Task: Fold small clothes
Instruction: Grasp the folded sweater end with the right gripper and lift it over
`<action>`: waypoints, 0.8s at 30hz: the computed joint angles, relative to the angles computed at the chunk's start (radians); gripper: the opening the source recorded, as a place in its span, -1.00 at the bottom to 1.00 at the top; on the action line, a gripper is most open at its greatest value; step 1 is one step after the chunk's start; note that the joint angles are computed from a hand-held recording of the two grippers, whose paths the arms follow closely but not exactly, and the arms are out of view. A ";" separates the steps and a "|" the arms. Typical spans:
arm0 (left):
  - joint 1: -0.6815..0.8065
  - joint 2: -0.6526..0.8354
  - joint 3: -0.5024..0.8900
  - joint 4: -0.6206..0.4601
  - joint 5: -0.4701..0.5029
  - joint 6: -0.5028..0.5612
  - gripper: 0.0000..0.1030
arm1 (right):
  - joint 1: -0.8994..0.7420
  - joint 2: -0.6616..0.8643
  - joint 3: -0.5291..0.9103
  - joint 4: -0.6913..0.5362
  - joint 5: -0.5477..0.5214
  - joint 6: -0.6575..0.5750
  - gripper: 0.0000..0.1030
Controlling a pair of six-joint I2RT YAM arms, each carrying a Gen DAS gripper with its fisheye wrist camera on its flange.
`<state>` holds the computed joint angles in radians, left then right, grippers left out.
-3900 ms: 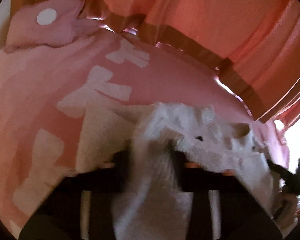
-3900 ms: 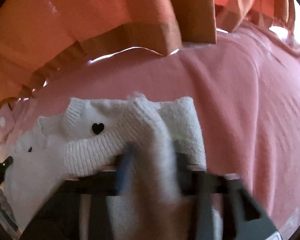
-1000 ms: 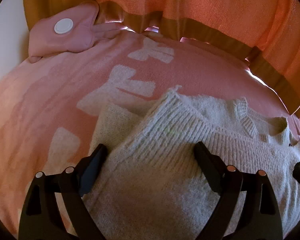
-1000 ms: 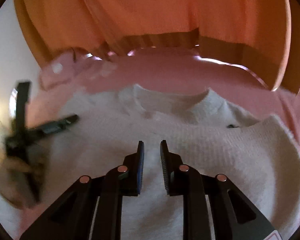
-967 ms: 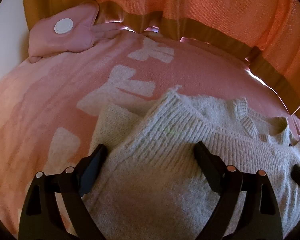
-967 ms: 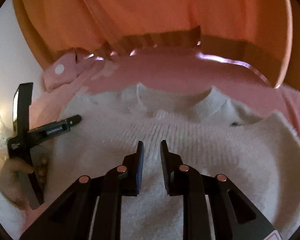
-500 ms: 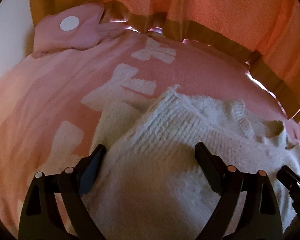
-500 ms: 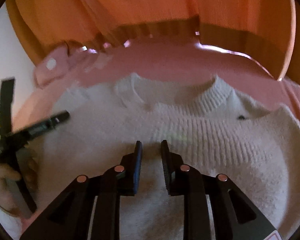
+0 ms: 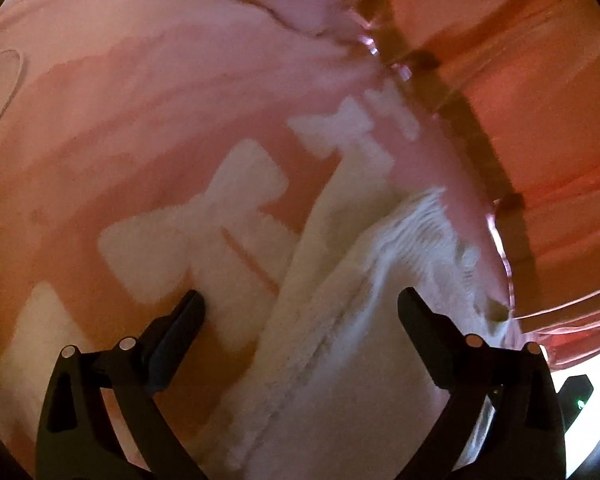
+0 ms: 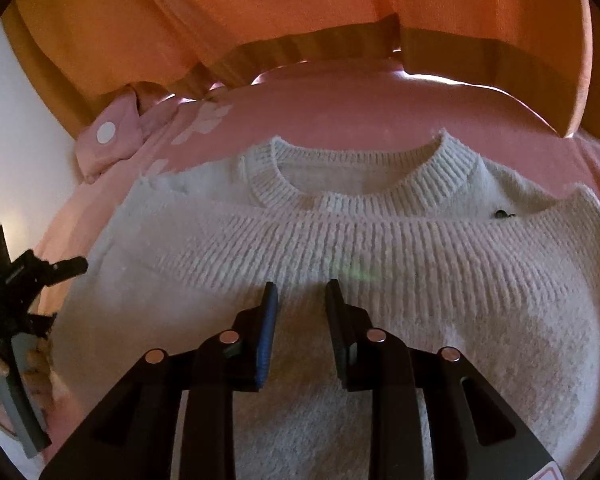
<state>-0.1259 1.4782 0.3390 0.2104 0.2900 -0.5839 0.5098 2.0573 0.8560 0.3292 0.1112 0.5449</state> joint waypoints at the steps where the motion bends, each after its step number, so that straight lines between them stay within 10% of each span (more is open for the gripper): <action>1: -0.005 0.005 0.007 -0.009 -0.001 0.012 0.84 | 0.004 0.000 0.002 -0.002 0.006 0.001 -0.50; 5: -0.041 0.018 0.006 0.021 -0.025 0.034 0.56 | 0.007 -0.005 -0.007 0.005 0.006 -0.004 -0.38; 7: -0.012 0.063 0.027 0.052 0.074 0.072 -0.17 | 0.009 -0.005 -0.006 0.006 0.006 -0.001 -0.35; 12: -0.017 0.033 0.011 0.071 0.111 0.057 -0.62 | 0.010 -0.006 -0.010 0.014 -0.001 -0.006 -0.21; 18: -0.157 -0.215 -0.020 0.056 0.101 0.020 -0.72 | 0.007 -0.013 -0.014 0.013 -0.020 0.000 -0.13; 24: -0.574 -0.305 0.093 -0.010 -0.109 0.015 -0.72 | -0.099 -0.141 -0.159 0.123 -0.115 0.086 -0.04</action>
